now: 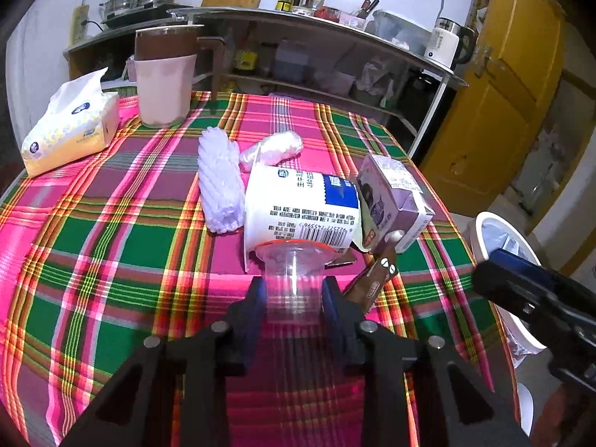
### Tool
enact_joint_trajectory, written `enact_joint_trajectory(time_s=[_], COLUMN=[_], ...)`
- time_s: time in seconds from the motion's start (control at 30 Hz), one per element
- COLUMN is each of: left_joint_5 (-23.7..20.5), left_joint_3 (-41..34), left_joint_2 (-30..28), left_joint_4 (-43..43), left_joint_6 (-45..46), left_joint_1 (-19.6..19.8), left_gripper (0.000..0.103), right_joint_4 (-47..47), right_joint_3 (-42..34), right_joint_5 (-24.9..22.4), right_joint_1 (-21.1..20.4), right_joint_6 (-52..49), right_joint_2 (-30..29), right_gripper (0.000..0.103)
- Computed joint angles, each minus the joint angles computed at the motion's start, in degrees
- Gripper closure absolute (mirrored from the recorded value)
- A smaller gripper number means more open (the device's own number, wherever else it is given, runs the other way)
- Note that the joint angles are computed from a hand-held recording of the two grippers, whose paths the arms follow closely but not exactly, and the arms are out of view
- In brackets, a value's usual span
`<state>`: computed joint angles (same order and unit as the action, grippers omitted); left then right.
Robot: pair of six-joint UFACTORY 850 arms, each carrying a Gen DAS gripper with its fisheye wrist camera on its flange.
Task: Collect trash
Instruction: 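Grasp the clear plastic cup with the left gripper while the right gripper grasps the purple carton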
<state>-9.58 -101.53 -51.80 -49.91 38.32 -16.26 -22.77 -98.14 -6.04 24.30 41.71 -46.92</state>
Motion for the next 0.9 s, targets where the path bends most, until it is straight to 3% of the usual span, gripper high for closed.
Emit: enact_joint_trajectory(time_s=[0.07,0.2,0.33,0.73,0.8,0.9], left_joint_5=[-0.05,0.49,-0.54,-4.10,-4.27,-3.92], left_joint_3=[0.52,3.06,4.57,4.64,4.65,5.02], left_joint_2=[0.30,1.81,2.68,2.50,2.48,2.75], left_joint_4=[-4.07,-20.36,-30.45,-36.60,-37.44,-39.16], left_joint_6=[3.89,20.11,30.09,36.29,37.34,39.33], left_joint_1=[0.15,0.55,1.19,2.29,2.35,2.25], left_gripper=[0.072,0.072,0.072,0.072,0.072,0.072], right_joint_4=[3.97,3.68,2.52,1.86,2.57,1.55], right_joint_3=[-2.21,-6.68,-11.71,-25.40,-25.87,-24.05], right_joint_5=[-0.95,-2.97,-5.62,-14.93,-15.37,-14.32], right_joint_1=[-0.01,0.12,0.26,0.30,0.16,0.05], right_joint_6=[-4.11,-4.23,-3.37,-2.42,-2.64,-1.36], right_joint_2=[-1.37,-4.03,-7.15,-15.54,-15.80,-14.73], right_gripper=[0.055,0.055,0.055,0.055,0.063,0.063])
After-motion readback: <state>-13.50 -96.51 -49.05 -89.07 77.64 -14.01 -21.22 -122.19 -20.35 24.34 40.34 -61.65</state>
